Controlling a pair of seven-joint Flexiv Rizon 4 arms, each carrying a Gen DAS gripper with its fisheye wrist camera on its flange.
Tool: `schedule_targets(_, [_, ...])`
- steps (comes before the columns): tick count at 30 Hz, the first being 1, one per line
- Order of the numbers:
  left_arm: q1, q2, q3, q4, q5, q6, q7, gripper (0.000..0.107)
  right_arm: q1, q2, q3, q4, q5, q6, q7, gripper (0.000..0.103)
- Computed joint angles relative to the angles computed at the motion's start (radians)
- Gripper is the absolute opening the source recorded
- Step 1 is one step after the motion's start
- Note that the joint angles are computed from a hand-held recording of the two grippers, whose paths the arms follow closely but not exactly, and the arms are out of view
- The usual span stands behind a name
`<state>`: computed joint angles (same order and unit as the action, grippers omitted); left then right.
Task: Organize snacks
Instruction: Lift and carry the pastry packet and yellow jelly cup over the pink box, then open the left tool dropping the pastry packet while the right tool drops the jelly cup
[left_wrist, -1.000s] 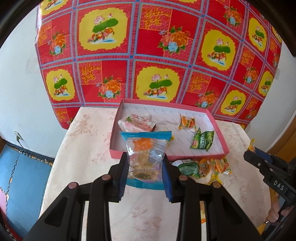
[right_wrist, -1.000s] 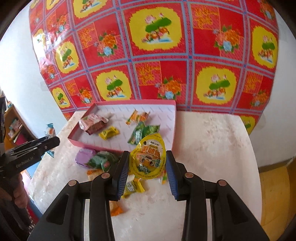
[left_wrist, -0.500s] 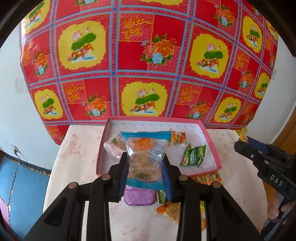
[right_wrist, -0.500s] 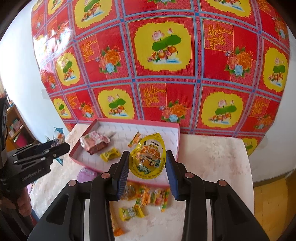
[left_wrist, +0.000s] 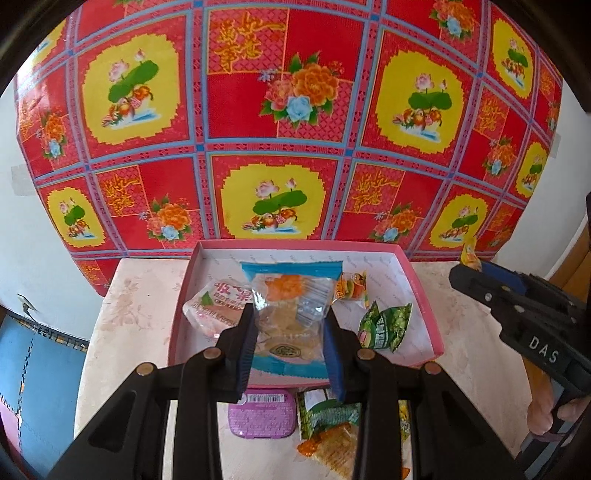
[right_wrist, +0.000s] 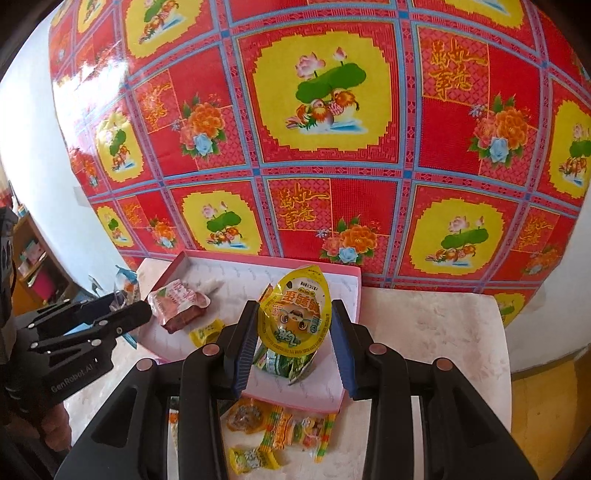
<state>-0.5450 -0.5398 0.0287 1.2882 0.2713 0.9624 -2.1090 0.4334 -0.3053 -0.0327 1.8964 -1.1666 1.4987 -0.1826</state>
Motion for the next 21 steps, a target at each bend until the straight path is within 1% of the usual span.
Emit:
schedule_targets(4, [0.003,-0.032,-0.005,-0.038,-0.012,-0.020,0.008,0.035,-0.004,-0.024,-0.002,-0.016,0.032,0.012,-0.024,0.039])
schedule_targets(9, [-0.003,-0.071,0.000,-0.077,-0.015,-0.024,0.021,0.035,0.014,-0.053,-0.037,-0.032,0.060,0.037,-0.033,0.039])
schedule_targets(13, [-0.003,-0.113,-0.004,-0.117,-0.034,-0.042,0.043,0.035,0.024,-0.088,-0.042,-0.051,0.132,0.043,-0.088,0.039])
schedule_targets(18, [-0.003,-0.158,0.001,-0.162,-0.052,-0.051,0.058,0.035,0.072,-0.116,-0.100,-0.063,0.172,0.063,-0.120,0.039])
schedule_targets(21, [-0.005,-0.182,0.006,-0.189,-0.061,-0.057,0.063,0.035,0.090,-0.135,-0.121,-0.075,0.207,0.068,-0.147,0.039])
